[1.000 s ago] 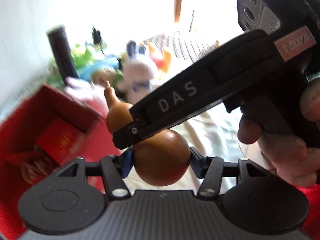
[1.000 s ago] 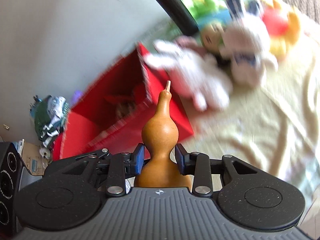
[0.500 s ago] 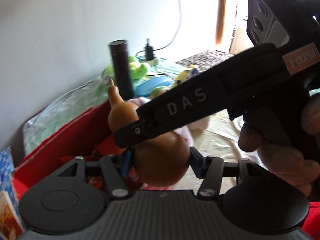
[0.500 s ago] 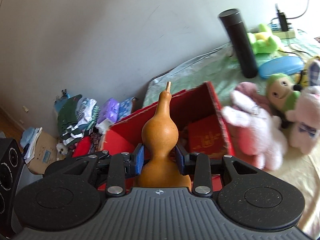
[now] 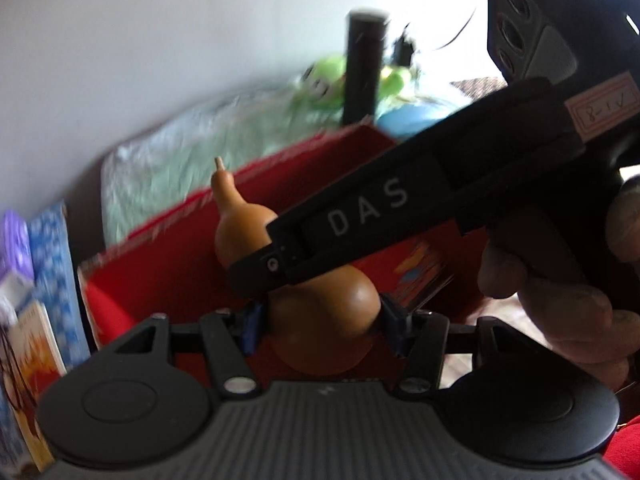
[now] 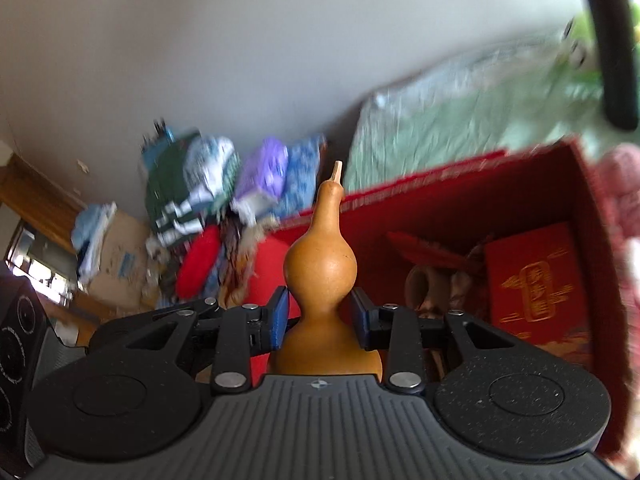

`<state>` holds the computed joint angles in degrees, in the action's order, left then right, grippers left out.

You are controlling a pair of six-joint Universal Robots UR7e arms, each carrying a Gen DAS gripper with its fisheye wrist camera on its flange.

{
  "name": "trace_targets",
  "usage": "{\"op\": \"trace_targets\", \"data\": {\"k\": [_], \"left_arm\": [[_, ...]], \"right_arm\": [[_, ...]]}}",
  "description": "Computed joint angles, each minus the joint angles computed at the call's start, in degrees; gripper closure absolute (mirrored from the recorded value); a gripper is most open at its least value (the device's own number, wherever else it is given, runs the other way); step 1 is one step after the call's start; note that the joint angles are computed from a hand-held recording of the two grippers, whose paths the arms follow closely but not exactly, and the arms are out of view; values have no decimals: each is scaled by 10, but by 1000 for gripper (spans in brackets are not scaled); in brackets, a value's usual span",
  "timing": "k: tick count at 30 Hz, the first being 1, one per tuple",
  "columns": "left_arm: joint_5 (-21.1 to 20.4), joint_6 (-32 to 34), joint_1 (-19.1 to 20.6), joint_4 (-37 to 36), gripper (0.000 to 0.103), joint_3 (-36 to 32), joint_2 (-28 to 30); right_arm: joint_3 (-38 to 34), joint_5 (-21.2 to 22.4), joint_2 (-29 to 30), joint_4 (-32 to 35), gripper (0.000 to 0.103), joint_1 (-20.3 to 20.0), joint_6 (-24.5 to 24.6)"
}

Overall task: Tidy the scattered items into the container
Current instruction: 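Carry the gourd with the right gripper over the red box, then lower the gourd into the red box beside the strap bundle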

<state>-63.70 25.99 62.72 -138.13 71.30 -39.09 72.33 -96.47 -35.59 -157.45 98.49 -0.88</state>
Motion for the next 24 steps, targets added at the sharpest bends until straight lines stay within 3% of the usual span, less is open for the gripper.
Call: {"op": "trace_targets", "data": {"k": [6,10,13,18,24], "left_arm": [[51,-36,19,89,44,-75,49],[50,-77,32,168,44,-135,77],[50,-98,38,233,44,-184,102],[54,-131,41,362,44,-296,158],[65,-120,38,415,46,-373,206]], "right_arm": [[-97,35,49,148,68,-22,32],[-139,45,70,211,69,-30,45],[-154,28,78,244,69,-29,65],[-176,-19,87,285,69,-21,73],[-148,-40,73,256,68,-27,132]]}}
